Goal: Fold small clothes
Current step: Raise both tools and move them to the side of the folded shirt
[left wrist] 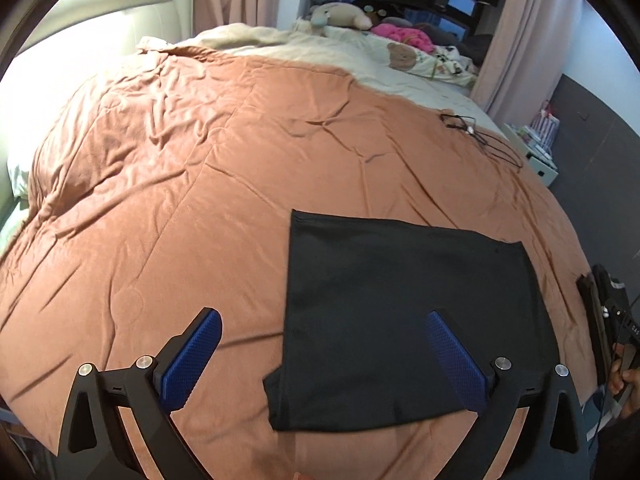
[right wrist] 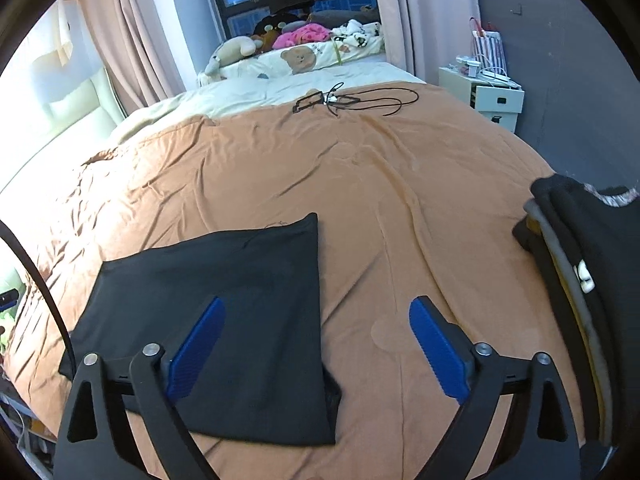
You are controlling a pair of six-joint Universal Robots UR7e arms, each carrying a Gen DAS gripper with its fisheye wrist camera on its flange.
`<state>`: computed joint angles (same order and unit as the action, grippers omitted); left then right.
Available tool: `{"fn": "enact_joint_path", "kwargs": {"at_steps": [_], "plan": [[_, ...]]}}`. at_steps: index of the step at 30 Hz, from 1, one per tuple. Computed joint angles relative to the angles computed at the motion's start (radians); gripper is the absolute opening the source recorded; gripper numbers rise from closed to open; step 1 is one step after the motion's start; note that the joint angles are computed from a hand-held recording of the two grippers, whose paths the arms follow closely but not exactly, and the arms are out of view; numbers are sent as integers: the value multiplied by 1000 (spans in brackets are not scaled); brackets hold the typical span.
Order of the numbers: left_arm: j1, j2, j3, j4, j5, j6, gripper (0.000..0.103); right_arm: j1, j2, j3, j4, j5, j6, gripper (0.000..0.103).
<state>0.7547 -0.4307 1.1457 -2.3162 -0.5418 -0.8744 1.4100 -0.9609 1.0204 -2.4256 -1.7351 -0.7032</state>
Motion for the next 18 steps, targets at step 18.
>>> {"fn": "enact_joint_path", "kwargs": {"at_steps": [18], "plan": [[-105, -50, 286, -405, -22, 72, 102, -110, -205, 251, 24, 164, 83, 94]]}}
